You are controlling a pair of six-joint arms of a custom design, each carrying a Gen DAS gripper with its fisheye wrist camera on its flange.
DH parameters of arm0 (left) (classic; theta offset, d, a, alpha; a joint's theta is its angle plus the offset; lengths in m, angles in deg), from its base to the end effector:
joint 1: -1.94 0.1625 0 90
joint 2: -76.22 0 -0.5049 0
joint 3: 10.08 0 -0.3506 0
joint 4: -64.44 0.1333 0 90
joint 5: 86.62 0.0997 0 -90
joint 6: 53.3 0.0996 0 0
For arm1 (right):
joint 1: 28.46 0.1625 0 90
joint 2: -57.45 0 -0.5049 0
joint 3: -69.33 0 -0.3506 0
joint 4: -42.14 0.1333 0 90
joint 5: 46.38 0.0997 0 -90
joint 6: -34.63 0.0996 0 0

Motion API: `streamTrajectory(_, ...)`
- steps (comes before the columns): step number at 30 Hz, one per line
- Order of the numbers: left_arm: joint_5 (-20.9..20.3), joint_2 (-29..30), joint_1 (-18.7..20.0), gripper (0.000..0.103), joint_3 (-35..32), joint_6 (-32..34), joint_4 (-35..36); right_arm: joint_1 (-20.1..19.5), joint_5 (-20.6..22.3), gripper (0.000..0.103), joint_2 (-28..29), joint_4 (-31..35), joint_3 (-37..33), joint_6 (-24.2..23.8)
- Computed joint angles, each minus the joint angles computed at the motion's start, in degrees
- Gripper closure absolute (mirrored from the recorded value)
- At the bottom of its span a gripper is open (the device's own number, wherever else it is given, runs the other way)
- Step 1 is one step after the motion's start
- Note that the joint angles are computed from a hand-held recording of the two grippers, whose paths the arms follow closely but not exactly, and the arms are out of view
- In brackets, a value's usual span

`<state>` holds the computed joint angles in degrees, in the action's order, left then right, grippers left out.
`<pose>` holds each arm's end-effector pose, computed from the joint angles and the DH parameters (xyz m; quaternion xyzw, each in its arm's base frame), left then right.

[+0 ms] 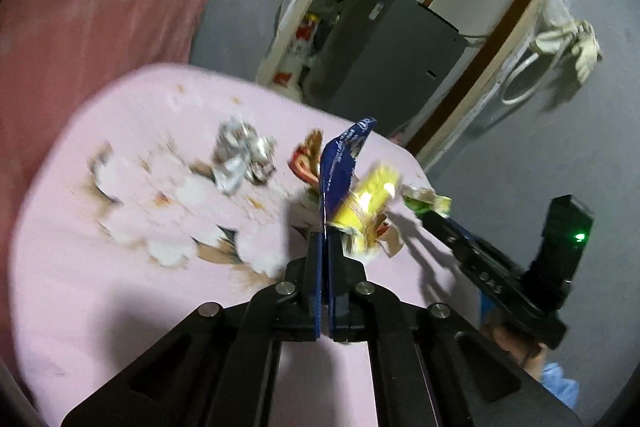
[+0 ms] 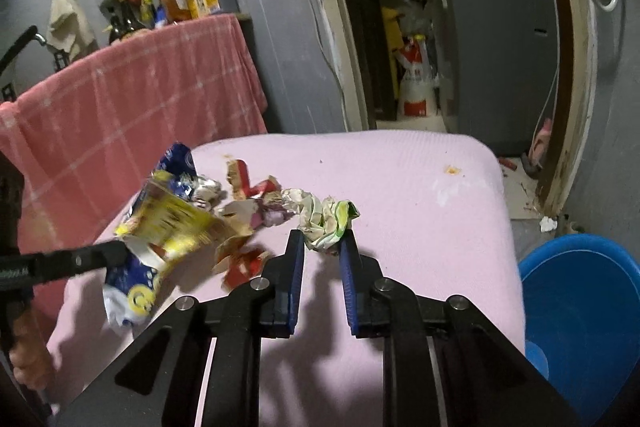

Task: Collect trash
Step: 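Grasp the blue wrapper with the left tool while the right tool grasps the green-white crumpled paper, then carry both held pieces over the blue basin and open both tools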

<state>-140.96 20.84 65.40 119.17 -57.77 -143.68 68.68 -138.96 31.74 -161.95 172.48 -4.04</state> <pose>-0.0576 -0.5437 0.2528 0.0556 0.8876 -0.4213 0.1775 0.2112 -0.6493 0.0190 0.3629 -0.8770 0.2967 0.1060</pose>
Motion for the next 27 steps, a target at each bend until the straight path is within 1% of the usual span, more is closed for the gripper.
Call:
streamTrajectory(2, 3.4, 0.5, -1.9, 0.103, 1.5, 2.4, -2.9, 0.0, 0.6, 0.087, -0.4, -2.0, 1.6, -0.9)
streamTrajectory(6, 7.0, 2.0, -4.1, 0.103, 3.9, 3.2, -8.1, 0.0, 2.3, 0.087, -0.8, -6.8, 4.7, -2.7)
streamTrajectory(11, 8.3, 4.4, -6.6, 0.103, 6.1, 6.1, -18.4, -0.3, 5.9, 0.087, -1.6, -13.7, 8.0, -3.5)
streamTrajectory(13, 8.2, 6.4, -7.8, 0.103, 6.2, 9.2, -23.6, -0.5, 7.7, 0.087, -2.0, -17.7, 9.6, -3.3)
streamTrajectory(16, 6.9, 8.2, -8.9, 0.103, 5.9, 12.1, -28.3, -0.8, 10.4, 0.087, -2.7, -25.4, 12.6, -3.0)
streamTrajectory(17, 6.4, 8.9, -9.4, 0.103, 5.6, 12.9, -29.5, -0.8, 10.8, 0.087, -2.8, -27.1, 13.1, -3.0)
streamTrajectory(18, 5.8, 9.4, -9.7, 0.103, 5.1, 13.9, -30.2, -0.9, 11.5, 0.087, -3.0, -30.7, 14.1, -3.3)
streamTrajectory(19, 4.9, 10.5, -10.2, 0.103, 4.3, 15.3, -31.4, -1.0, 11.9, 0.087, -3.1, -32.5, 14.7, -3.3)
streamTrajectory(20, 4.2, 11.2, -10.4, 0.103, 3.6, 16.3, -32.1, -1.2, 12.4, 0.087, -3.3, -35.7, 15.5, -3.4)
streamTrajectory(22, 2.0, 12.7, -10.7, 0.103, 2.1, 17.4, -33.0, -1.5, 12.3, 0.087, -3.2, -40.8, 16.4, -4.0)
streamTrajectory(23, 0.8, 13.3, -10.9, 0.103, 1.6, 17.5, -33.6, -1.7, 12.1, 0.087, -3.0, -44.7, 16.9, -4.8)
streamTrajectory(26, -2.6, 15.1, -10.9, 0.103, -1.2, 18.4, -33.6, -2.4, 11.9, 0.087, -3.0, -51.4, 17.5, -6.0)
streamTrajectory(27, -3.4, 15.4, -11.1, 0.103, -1.9, 18.6, -33.2, -2.6, 11.6, 0.087, -3.1, -52.6, 17.4, -6.2)
